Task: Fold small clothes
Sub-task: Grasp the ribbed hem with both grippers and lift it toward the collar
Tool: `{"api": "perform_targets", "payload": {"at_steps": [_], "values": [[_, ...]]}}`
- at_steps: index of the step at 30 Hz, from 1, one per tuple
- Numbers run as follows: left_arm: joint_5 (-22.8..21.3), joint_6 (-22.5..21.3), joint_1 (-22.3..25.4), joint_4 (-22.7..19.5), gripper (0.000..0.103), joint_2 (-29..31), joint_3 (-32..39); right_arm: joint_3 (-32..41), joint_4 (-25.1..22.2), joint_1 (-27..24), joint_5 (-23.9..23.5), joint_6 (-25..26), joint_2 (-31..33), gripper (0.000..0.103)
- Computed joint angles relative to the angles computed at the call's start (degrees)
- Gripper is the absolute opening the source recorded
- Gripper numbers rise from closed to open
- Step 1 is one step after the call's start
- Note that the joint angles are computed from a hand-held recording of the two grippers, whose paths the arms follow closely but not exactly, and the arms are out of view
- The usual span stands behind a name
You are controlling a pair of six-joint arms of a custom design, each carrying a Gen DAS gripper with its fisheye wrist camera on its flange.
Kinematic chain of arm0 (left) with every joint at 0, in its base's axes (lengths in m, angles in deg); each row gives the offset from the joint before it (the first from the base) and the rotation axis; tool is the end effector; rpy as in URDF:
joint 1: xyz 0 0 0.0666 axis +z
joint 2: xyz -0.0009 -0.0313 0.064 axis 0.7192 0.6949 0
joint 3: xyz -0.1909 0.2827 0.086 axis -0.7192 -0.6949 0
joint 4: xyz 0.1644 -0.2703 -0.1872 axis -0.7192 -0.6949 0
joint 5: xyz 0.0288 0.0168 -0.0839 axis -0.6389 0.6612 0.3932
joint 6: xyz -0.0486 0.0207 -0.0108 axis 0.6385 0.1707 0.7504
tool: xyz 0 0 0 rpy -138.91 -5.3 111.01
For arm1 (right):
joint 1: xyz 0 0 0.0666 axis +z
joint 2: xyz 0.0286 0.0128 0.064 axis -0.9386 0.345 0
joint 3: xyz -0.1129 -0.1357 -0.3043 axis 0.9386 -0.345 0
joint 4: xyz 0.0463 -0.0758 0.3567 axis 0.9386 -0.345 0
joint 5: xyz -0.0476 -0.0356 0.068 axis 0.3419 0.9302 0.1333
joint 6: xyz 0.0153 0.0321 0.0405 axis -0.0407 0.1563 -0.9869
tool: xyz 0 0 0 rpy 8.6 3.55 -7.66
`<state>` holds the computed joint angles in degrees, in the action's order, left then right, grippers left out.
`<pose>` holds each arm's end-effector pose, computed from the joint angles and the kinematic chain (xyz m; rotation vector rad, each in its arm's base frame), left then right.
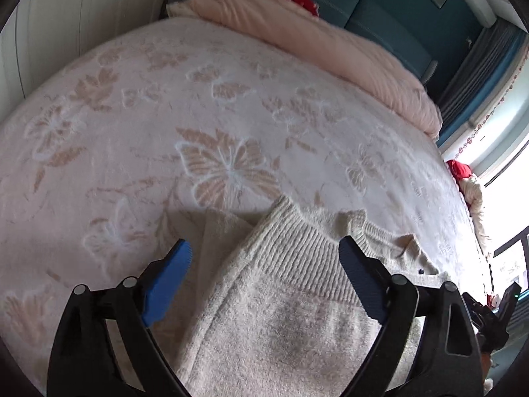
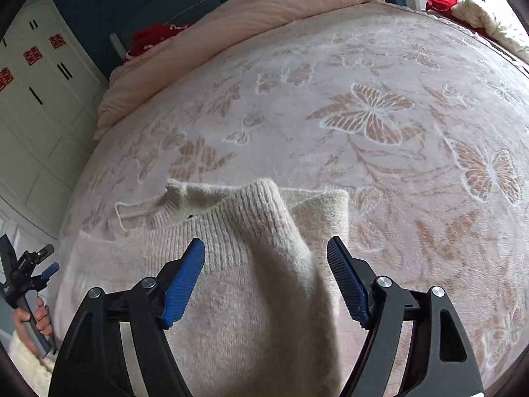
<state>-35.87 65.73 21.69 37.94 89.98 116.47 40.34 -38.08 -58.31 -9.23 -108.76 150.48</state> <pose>0.4918 -0.2221 0.3542 -0.2843 2.4614 -0.4668 0.4308 0.0897 0.3216 0.3845 2.4641 0.4016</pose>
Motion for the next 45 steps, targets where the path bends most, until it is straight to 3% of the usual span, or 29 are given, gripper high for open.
{"api": "perform_targets", "payload": {"at_steps": [1, 2, 3, 4, 5, 12, 17, 20, 22, 25, 29, 32, 34, 37, 41, 45], "values": [[1.7, 0.0, 0.2, -0.8, 0.083, 1.5, 1.1, 1.0, -0.6, 0.4, 0.0, 0.2, 1.4, 0.074], [2.9, -0.5, 0.4, -1.5, 0.064, 2.7, 2.1, 1.8, -1.0, 0.9, 0.1, 0.7, 2.5, 0.066], [4.7, -1.4, 0.6, -3.2, 0.037, 4.3, 3.7, 2.5, -1.6, 1.5, 0.6, 1.3, 3.3, 0.055], [5.1, -2.7, 0.5, -7.7, 0.023, 7.0, 7.3, 3.6, -2.8, 2.0, 1.1, 1.9, 4.1, 0.020], [4.5, -3.1, 0.4, -10.1, 0.011, 8.4, 9.2, 4.7, -3.9, 2.3, 1.3, 2.1, 4.7, 0.010], [2.4, -2.1, 0.6, -8.3, 0.008, 7.3, 12.9, 6.4, 0.4, -0.3, 2.3, -0.1, -1.4, 0.008], [-1.0, -1.8, 1.3, -14.2, 0.009, 15.2, 22.2, 9.2, -1.8, -3.8, 1.0, -2.0, 6.1, 0.007], [-0.9, -0.2, 1.9, -16.8, 0.009, 19.3, 24.3, 9.9, -4.5, -4.1, 0.2, -2.2, 11.9, 0.007], [-1.2, 0.2, 1.7, -16.3, 0.009, 19.9, 23.0, 8.3, -2.5, -4.0, 0.5, -2.1, 11.7, 0.007], [-1.8, -0.4, 1.4, -14.8, 0.011, 18.5, 21.5, 8.5, -2.9, -4.6, -1.1, -2.5, 10.1, 0.012], [-4.2, -2.6, 0.2, -13.2, 0.014, 13.8, 19.2, 7.4, -3.6, -1.8, 8.2, 0.0, 3.3, 0.026], [-6.8, -3.9, -2.4, -9.5, 0.018, 8.8, 16.4, 8.2, -2.1, 1.8, 6.1, 1.9, 0.8, 0.026], [-5.3, -4.5, -4.4, -8.7, 0.025, 8.8, 17.7, 12.0, -3.4, 5.8, 3.1, 2.9, 3.7, 0.025], [-1.6, -3.9, -7.7, -11.4, 0.030, 13.5, 23.3, 20.0, -4.6, 12.3, -3.2, 3.0, 12.9, 0.019], [0.8, -1.0, -9.6, -17.3, 0.030, 22.1, 29.4, 29.0, -7.4, 16.7, -4.3, 2.5, 24.0, 0.018], [1.1, -0.8, -8.6, -9.9, 0.029, 18.7, 21.2, 28.8, -8.2, 14.1, -0.3, 1.5, 25.1, 0.014]]}}
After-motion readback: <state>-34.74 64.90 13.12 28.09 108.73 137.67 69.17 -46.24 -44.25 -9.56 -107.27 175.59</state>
